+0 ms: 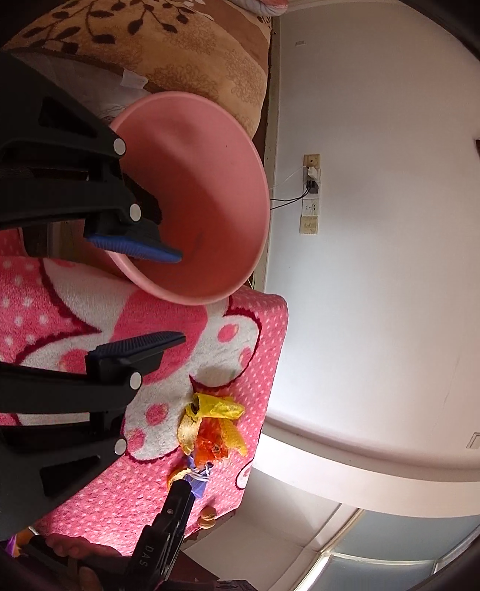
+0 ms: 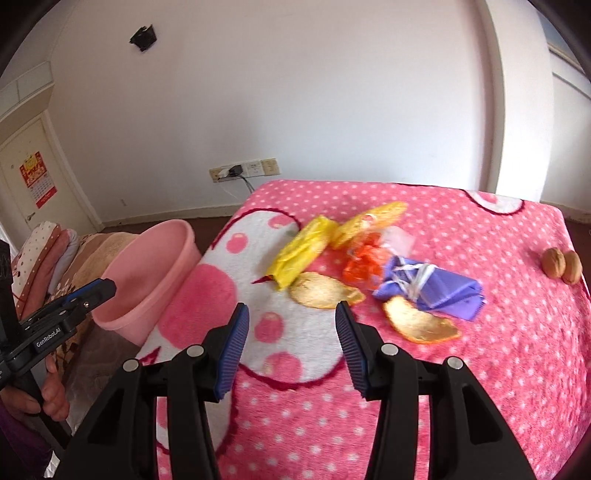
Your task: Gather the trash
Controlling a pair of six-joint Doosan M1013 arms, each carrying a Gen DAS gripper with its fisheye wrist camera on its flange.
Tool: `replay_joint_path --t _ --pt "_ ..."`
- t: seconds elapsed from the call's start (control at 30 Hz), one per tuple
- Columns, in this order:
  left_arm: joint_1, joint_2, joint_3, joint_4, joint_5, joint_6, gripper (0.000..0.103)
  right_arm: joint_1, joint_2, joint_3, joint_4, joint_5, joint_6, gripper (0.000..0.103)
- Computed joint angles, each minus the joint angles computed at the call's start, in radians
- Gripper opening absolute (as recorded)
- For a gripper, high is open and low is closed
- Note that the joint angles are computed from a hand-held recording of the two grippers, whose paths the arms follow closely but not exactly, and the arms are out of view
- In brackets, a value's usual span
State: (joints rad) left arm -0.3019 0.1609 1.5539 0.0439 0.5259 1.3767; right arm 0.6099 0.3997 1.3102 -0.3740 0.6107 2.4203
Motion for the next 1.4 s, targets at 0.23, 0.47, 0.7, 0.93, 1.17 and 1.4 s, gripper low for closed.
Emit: replay_joint_path --t 0.23,0.47,0.7,0.93,1.17,1.4 --pt "-0.027 0.025 -0.029 -0.053 0.017 0.076 0.039 -0.032 -0.044 0.086 -0.064 0.005 0.156 0.048" --pt "-0.051 0.063 -0.073 -0.095 0.066 0.135 0.039 -0.058 -0.047 0.112 -0.004 -0.008 0.173 0.048" --pt "-0.077 0.111 -0.133 -0.116 0.109 0.189 0.039 -0.072 -0.028 0.087 0.032 0.006 0.164 0.048" --pt "-0.102 0.174 -0.201 -0.113 0.141 0.236 0.039 -0.091 -0.021 0.094 0.108 -0.003 0.159 0.048" --pt "-0.102 0.244 -0.276 -0.101 0.195 0.199 0.039 -0.107 -0.034 0.129 0.159 -0.069 0.166 0.048" --pt "-0.107 0.268 -0.289 -0.103 0.207 0.191 0.039 -0.11 -0.04 0.136 0.168 -0.094 0.146 0.045"
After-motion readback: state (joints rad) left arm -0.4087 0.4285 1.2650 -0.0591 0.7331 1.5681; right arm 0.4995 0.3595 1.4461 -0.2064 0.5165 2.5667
